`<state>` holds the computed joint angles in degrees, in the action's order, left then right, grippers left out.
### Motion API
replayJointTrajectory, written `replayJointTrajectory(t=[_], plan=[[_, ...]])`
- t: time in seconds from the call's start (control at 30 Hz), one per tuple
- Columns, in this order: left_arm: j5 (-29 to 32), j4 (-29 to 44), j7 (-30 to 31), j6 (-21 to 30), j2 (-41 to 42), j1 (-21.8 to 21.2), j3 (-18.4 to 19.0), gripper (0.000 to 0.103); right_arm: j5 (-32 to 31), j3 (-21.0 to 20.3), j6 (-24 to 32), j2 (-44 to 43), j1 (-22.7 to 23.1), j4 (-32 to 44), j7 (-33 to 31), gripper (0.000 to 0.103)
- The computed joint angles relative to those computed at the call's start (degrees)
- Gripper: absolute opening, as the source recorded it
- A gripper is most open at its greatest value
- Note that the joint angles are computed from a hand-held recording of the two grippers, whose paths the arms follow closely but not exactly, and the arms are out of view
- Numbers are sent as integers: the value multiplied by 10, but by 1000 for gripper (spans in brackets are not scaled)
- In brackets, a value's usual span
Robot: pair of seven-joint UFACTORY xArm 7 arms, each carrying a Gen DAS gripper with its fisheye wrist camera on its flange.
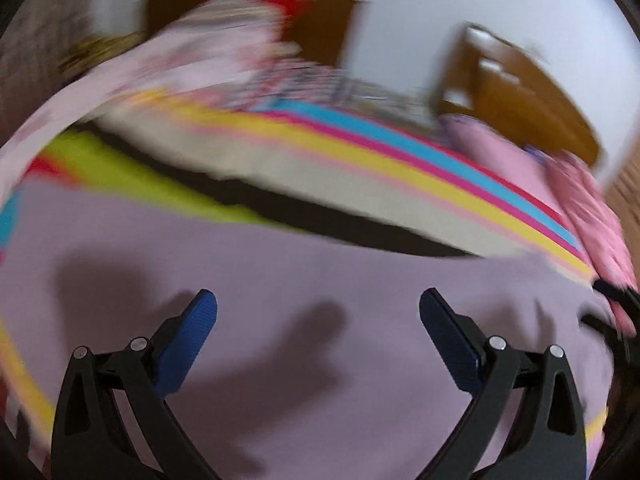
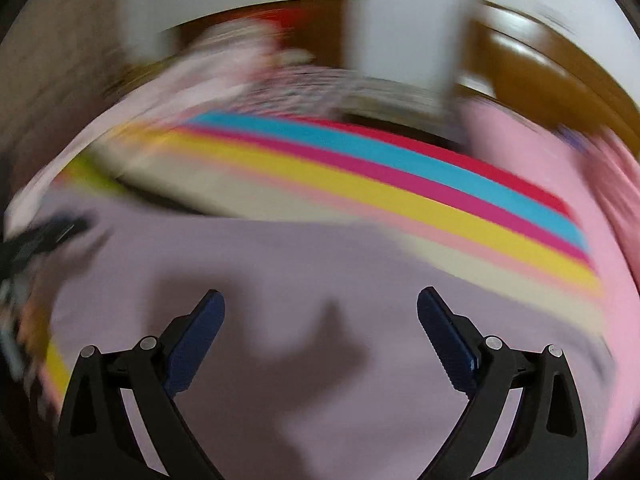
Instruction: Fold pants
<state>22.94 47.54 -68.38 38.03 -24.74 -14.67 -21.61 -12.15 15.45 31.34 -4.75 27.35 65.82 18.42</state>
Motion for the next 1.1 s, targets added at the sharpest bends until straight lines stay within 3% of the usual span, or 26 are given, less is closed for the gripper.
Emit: replayJointTrajectory(t=[0.07,0.13,0.2,0.23,0.3,0.33,0.4,0.43,0.5,0.57,0.63,0.7,0.83,0.87,0.97,1.03,1.1], plan=[[-22,-37,20,11,-38,-1,41,101,15,19,18,82,34,83,-43,94],[-27,-53,46,27,-56,21,53,101,36,29,34,167,67,171,-84,94],[-42,-66,74,22,-60,30,64,101,5,17,71,225,103,239,-68,94],[-52,-73,89,9,-59,31,74,101,-18,-11,90,254,135,267,-54,94],[-47,-95,92,-8,-72,43,60,101,6,-15,61,257,128,255,-31,99],[-37,-86,92,5,-66,50,44,101,24,-10,20,247,116,227,-39,99],[-35,-85,82,11,-76,67,16,101,41,-7,2,237,109,208,-84,99],[-61,-105,90,-14,-100,83,6,101,43,-11,2,236,112,208,-90,99],[-115,-183,58,-117,-200,70,19,101,42,-14,3,238,118,211,-85,99],[-119,-268,-28,-193,-318,48,34,101,39,-19,4,236,123,209,-81,99],[-122,-352,-118,-234,-438,33,50,101,31,-24,5,237,130,210,-75,99],[-176,-403,-117,-217,-530,18,63,101,23,-29,7,240,135,213,-72,99],[-212,-463,-129,-73,-730,-21,62,101,21,-25,2,237,130,205,-72,99],[-228,-473,-126,-59,-757,-26,54,101,22,-27,2,237,132,205,-71,99],[-240,-495,-119,-36,-786,-44,74,98,23,-27,2,237,132,206,-73,99],[-252,-506,-118,-54,-768,-54,84,95,23,-27,2,237,132,205,-74,99],[-255,-508,-96,-71,-738,-38,112,95,23,-27,2,237,132,206,-73,99]])
